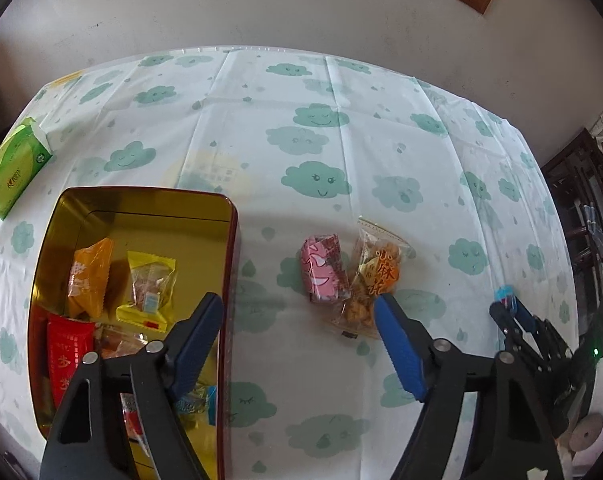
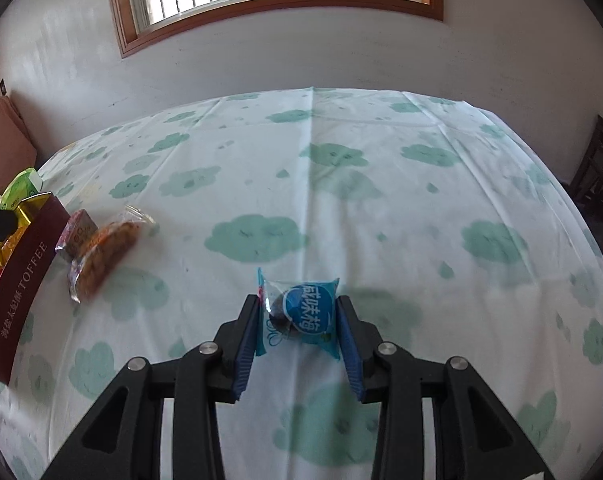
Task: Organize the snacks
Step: 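Grasp the pink-wrapped candy with the left gripper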
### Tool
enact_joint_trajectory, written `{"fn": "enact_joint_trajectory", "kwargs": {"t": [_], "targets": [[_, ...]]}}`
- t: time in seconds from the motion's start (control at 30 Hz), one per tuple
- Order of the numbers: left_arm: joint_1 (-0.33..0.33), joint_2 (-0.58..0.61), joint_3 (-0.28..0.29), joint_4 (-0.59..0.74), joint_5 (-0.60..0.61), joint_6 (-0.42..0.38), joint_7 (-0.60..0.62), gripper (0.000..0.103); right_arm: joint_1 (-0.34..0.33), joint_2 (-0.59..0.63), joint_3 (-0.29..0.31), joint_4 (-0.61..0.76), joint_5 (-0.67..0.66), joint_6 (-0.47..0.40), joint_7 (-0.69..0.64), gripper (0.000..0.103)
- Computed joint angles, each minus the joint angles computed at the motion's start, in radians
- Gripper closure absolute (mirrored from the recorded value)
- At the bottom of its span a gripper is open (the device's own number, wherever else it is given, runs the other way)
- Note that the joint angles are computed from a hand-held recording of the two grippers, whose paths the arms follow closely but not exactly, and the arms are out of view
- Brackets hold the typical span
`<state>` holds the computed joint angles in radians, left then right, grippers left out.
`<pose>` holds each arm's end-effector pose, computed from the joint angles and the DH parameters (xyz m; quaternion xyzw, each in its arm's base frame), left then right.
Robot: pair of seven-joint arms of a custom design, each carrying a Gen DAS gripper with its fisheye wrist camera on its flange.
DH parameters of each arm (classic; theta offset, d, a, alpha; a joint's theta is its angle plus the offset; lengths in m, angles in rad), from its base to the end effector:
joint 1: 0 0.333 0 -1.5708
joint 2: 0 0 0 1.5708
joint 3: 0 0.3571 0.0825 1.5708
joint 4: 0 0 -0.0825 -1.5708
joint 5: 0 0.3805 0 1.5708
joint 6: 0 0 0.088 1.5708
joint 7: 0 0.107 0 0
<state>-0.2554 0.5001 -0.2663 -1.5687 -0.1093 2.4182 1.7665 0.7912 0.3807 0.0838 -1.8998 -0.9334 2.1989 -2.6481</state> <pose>0.6545 -0.3350 0.4374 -0.4591 0.8639 -0.2058 0.0220 0.4348 0.4703 0.3453 -0.4420 0.8298 -0.2834 0.1891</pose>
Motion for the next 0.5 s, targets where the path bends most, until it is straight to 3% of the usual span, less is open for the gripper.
{"fn": "enact_joint_trajectory", "kwargs": {"t": [0.1, 0.2, 0.5], "targets": [[-0.014, 0.042, 0.006, 0.068, 0.003, -0.056, -0.033, 0.043, 0.002, -0.019, 0.001, -0.031, -0.017, 0.017, 0.046, 0.065], [-0.022, 0.088, 0.005, 0.141, -0.003, -0.118, -0.057, 0.046, 0.0, 0.001, 0.009, 0.003, 0.01, -0.017, -0.004, 0.063], [-0.064, 0.166, 0.017, 0.23, 0.045, -0.169, -0.103, 0.057, 0.005, 0.002, 0.0, 0.003, 0.005, -0.002, 0.003, 0.063]]}}
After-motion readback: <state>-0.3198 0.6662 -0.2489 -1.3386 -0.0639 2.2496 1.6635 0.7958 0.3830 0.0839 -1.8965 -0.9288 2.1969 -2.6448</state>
